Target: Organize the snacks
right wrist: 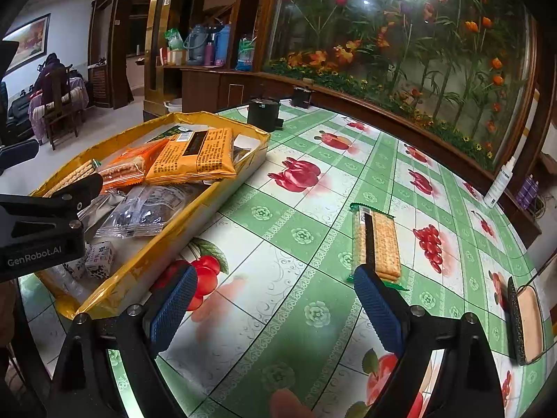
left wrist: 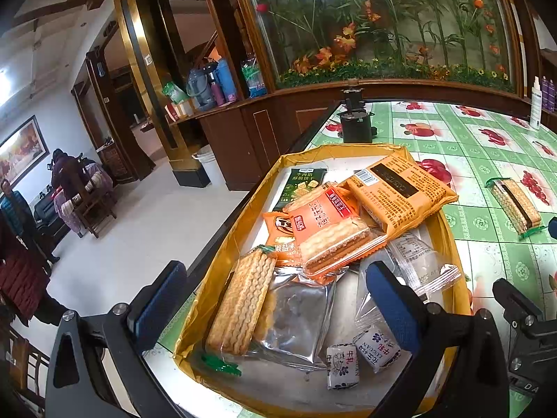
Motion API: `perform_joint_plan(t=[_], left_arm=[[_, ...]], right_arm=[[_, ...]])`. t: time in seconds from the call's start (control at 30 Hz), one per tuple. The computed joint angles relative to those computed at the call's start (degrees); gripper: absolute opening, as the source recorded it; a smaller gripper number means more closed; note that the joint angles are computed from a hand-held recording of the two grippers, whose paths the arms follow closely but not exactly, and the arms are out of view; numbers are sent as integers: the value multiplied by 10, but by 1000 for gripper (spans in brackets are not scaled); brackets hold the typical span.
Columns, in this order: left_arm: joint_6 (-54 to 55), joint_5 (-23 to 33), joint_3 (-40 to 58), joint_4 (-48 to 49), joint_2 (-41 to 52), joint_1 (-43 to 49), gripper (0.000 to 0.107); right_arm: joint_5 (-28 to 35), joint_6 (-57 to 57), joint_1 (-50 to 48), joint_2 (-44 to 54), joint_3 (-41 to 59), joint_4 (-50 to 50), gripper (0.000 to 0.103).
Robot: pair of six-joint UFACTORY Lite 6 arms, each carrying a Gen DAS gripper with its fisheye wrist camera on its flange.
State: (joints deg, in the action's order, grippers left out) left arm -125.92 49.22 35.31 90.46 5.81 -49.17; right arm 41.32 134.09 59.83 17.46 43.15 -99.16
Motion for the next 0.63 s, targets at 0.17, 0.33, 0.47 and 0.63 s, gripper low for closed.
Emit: perform_joint_plan(t=[0.17,0.33,0.47,0.63], left_arm=[[2,-2,1,0,-2,1,103],[2,-1,1,1,-1,1,103],[16,-17,-2,-7,-18,6,103],[44,-51,-24,-10,-71,17,103]], right_arm=[[-3,-1,-3,-4,-2,1,94],[-3,-2,-4,-3,0,1,94],[-3,-3,-6,-5,-3,0,94],[-5,-4,-8,-6,-2,1,94]])
